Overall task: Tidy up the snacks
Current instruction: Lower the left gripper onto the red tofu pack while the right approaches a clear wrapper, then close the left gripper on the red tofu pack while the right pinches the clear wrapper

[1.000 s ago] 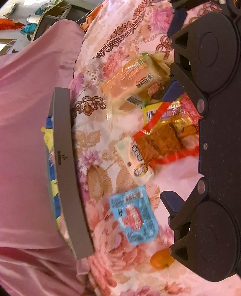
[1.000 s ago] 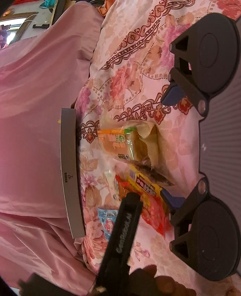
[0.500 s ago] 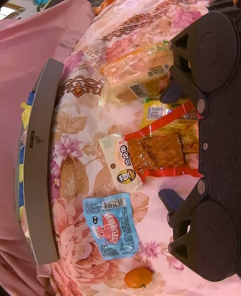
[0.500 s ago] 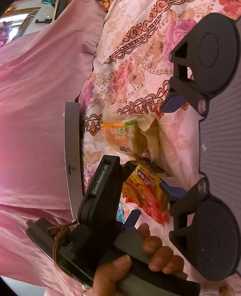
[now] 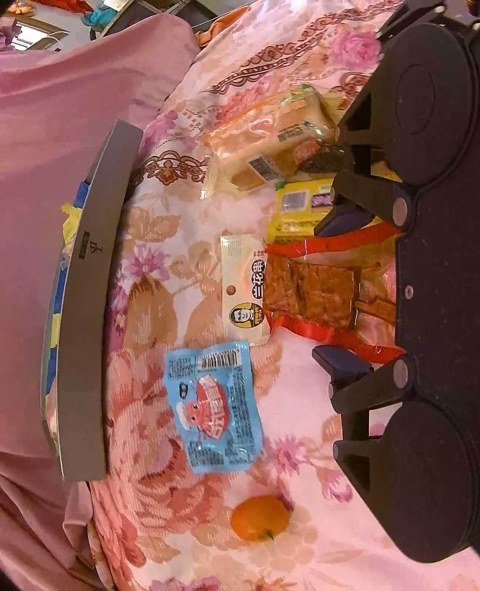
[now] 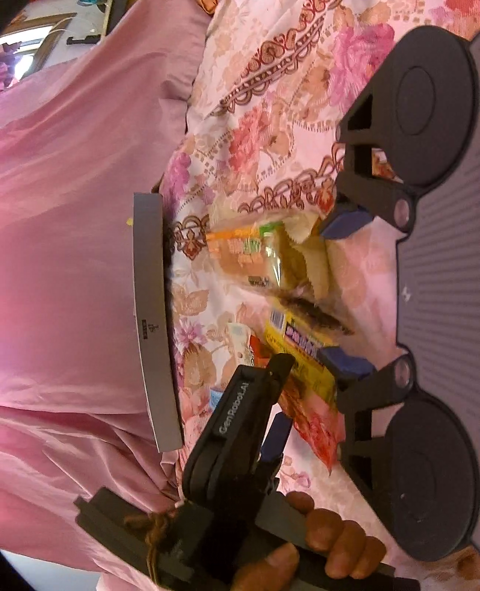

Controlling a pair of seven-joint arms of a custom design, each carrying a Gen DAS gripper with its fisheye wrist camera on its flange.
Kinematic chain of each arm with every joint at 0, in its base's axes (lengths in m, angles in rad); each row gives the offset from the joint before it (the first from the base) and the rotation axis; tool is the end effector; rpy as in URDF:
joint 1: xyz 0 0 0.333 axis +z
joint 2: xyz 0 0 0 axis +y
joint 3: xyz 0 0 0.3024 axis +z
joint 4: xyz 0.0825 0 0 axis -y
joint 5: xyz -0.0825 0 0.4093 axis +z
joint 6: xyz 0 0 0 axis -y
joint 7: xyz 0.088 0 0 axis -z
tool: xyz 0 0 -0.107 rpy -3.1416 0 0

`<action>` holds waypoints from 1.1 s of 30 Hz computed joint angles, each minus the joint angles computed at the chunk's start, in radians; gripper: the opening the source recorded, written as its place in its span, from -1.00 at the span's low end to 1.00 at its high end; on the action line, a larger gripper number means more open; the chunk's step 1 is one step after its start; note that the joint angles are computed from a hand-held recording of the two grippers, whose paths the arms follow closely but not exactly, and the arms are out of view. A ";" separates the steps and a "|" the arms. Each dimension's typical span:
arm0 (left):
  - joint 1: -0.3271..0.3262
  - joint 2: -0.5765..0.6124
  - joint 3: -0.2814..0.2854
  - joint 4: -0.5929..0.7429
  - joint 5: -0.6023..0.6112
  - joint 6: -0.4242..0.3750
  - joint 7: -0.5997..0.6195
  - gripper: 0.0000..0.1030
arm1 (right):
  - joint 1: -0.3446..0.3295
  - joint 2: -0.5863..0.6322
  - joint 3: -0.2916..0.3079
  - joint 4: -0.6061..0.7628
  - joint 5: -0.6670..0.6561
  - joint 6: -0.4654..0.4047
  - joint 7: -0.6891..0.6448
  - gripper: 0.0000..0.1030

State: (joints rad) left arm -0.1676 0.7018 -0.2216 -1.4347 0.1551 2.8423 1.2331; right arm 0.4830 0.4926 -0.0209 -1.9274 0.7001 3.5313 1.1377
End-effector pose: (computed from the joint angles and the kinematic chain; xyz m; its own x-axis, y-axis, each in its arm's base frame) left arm 0.7375 -0.2658 0.3466 -0.1565 -0.9608 0.2290 -0.7830 -0.0207 -0.6217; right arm 0.6266 0.2259 0.3209 0.1360 -0.9888 -0.0612 -0.5035 -0.0158 -0.8639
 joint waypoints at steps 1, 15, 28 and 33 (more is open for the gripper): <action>0.010 -0.016 -0.006 -0.024 -0.001 0.004 0.010 0.25 | 0.011 0.003 -0.008 0.010 0.014 -0.011 -0.004 0.17; 0.118 -0.202 -0.068 -0.337 -0.017 0.115 0.174 0.29 | 0.349 0.110 -0.420 0.141 0.150 -0.244 0.183 -0.18; 0.129 -0.132 -0.094 -0.226 -0.093 0.022 0.342 0.74 | 0.280 0.044 -0.315 0.053 -0.029 -0.175 0.180 -0.73; 0.109 -0.139 -0.065 -0.233 -0.087 0.035 0.332 0.44 | 0.261 0.068 -0.326 0.101 -0.057 -0.236 0.262 -0.65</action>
